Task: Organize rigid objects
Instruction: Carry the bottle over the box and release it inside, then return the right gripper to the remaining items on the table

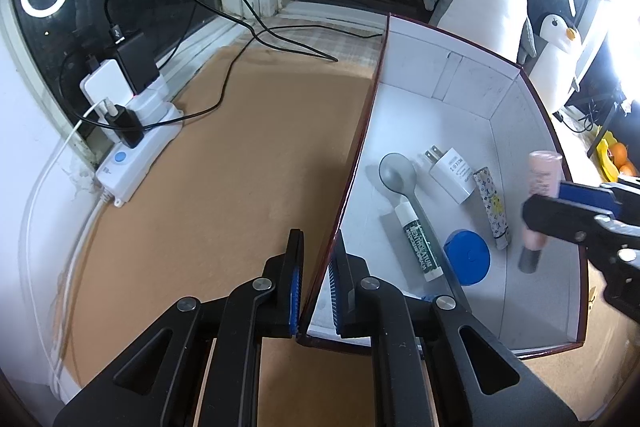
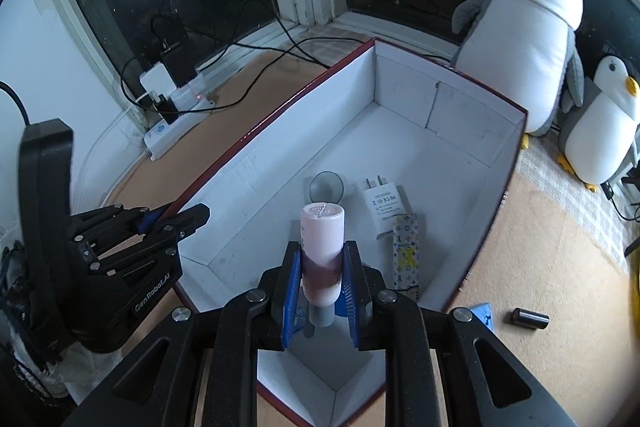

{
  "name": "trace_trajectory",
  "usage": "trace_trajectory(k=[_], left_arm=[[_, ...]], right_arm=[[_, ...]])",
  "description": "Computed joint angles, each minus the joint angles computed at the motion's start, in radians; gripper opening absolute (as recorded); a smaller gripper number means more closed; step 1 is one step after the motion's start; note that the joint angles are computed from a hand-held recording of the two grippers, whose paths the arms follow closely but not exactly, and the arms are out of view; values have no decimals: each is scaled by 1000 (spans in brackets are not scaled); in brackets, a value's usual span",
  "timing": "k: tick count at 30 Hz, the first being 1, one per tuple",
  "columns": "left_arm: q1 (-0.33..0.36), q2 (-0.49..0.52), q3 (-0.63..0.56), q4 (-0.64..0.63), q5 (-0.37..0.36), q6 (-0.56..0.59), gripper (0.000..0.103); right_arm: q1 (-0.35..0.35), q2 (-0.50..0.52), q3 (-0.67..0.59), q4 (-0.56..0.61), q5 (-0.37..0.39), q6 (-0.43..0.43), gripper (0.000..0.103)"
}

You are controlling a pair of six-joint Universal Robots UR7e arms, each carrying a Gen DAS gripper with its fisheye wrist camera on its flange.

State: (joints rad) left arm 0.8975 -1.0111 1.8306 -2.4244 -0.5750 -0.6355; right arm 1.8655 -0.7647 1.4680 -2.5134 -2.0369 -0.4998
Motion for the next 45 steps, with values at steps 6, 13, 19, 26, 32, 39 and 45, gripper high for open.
trace_trajectory(k=[6, 13, 19, 26, 32, 39, 45], left_arm=[[-1, 0, 1, -1, 1, 0, 10], [-1, 4, -5, 6, 5, -2, 10], [-1, 6, -10, 12, 8, -5, 11], [-1, 10, -14, 25, 13, -12, 11], [-3, 12, -19, 46, 20, -22, 11], [-3, 15, -32, 87, 24, -44, 11], [0, 25, -54, 138, 22, -74, 11]], right_arm=[[-7, 33, -28, 24, -23, 12, 18], [-15, 50, -52, 60, -30, 24, 19], [-16, 42, -38, 25, -18, 15, 50], [-24, 4, -19, 14, 28, 28, 50], [-45, -68, 28, -26, 64, 34, 50], [-104, -154, 67, -43, 42, 56, 50], [-170, -196, 60, 14, 14, 88, 50]])
